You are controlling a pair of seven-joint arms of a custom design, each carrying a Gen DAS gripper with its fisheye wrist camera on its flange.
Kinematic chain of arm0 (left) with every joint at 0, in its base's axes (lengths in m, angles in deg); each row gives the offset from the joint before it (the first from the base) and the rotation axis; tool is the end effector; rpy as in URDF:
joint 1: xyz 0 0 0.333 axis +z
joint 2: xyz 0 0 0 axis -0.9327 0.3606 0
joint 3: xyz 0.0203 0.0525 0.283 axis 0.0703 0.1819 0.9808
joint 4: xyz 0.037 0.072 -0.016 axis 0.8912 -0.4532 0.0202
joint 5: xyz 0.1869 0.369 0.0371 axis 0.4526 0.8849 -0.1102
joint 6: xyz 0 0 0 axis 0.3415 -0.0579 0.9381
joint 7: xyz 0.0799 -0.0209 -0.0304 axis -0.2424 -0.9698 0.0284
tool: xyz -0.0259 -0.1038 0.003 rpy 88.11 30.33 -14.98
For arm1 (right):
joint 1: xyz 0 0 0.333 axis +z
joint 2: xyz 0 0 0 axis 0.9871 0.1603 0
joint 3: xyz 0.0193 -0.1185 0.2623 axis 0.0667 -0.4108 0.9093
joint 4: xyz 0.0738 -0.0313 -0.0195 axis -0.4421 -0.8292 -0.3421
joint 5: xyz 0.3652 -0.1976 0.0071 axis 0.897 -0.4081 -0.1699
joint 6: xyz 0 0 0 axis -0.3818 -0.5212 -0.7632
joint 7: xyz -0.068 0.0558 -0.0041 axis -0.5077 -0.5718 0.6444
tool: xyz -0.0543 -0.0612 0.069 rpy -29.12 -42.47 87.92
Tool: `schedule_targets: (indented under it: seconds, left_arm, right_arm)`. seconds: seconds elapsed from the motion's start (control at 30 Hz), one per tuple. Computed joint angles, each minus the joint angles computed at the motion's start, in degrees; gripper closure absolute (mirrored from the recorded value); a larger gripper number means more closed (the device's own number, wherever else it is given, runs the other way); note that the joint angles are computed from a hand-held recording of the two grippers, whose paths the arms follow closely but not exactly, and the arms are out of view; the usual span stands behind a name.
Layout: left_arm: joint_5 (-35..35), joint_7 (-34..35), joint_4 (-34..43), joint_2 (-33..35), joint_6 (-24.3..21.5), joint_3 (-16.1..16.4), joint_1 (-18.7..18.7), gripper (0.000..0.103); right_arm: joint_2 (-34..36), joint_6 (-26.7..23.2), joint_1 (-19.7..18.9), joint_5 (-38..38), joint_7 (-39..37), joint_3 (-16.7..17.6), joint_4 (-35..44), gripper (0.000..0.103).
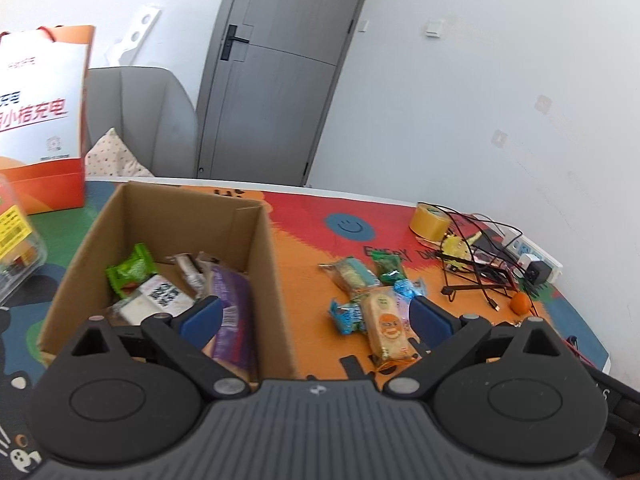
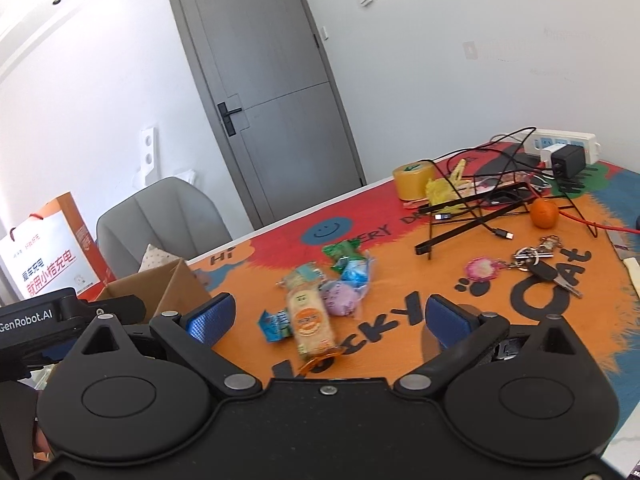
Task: Organize snacks
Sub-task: 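Move both grippers back to the remaining snacks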
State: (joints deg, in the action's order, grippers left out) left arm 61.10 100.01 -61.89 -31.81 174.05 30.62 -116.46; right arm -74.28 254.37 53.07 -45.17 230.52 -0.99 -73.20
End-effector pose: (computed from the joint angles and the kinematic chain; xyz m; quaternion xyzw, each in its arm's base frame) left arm 0.4625 -0.1713 0.4632 -0.5554 0.6658 -0.4612 0.1885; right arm 0.3827 0.2068 0.4283 -0.4619 0.7023 -0.3379 0.4233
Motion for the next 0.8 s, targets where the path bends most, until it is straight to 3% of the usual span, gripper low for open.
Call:
schedule_targets:
  seconds: [0.13, 0.3, 0.43, 0.53, 0.7, 0.73, 0.8]
  left_arm:
    - [-0.3, 0.0, 1.4, 1.5, -0.2, 0.7, -2.0, 0.004]
    - [-1.3, 0.5, 3.8, 4.1, -1.3, -1.4, -1.5, 0.004]
    - [-3.6, 2.5, 6.2, 6.5, -1.9, -3.2, -1.3, 0.005]
    - [-6.6, 4.8, 8.2, 8.3, -2.6, -1.0, -4.6, 0.011]
    - [-9.1, 4.7, 12.5, 12.6, -6.9, -6.0, -0.2, 0.04]
    - [-10.4, 5.2, 13.3, 13.3, -8.0, -6.3, 0.0, 0.041]
    - [-7.2, 1.1, 14.4, 14.9, -8.7, -10.0, 4.2, 0.043]
  right_arm:
    - [0.0, 0.2, 0.0, 0.4, 0.2, -0.7, -1.0, 0.0]
    - [1.5, 1.0, 0.0, 0.8, -0.6, -2.2, -1.9, 0.002]
    - [4.0, 2.8, 0.2, 1.8, -2.2, -3.8, -2.3, 0.009]
    - [6.2, 4.1, -0.4, 2.9, -4.3, -4.1, -2.0, 0.016]
    - [11.3, 6.3, -0.6, 5.2, -8.6, -5.2, -0.8, 0.025]
    - [12.3, 6.7, -0.8, 5.7, -9.4, -5.3, -0.5, 0.027]
    - [14.1, 7.2, -1.1, 6.7, -11.0, -5.3, 0.1, 0.028]
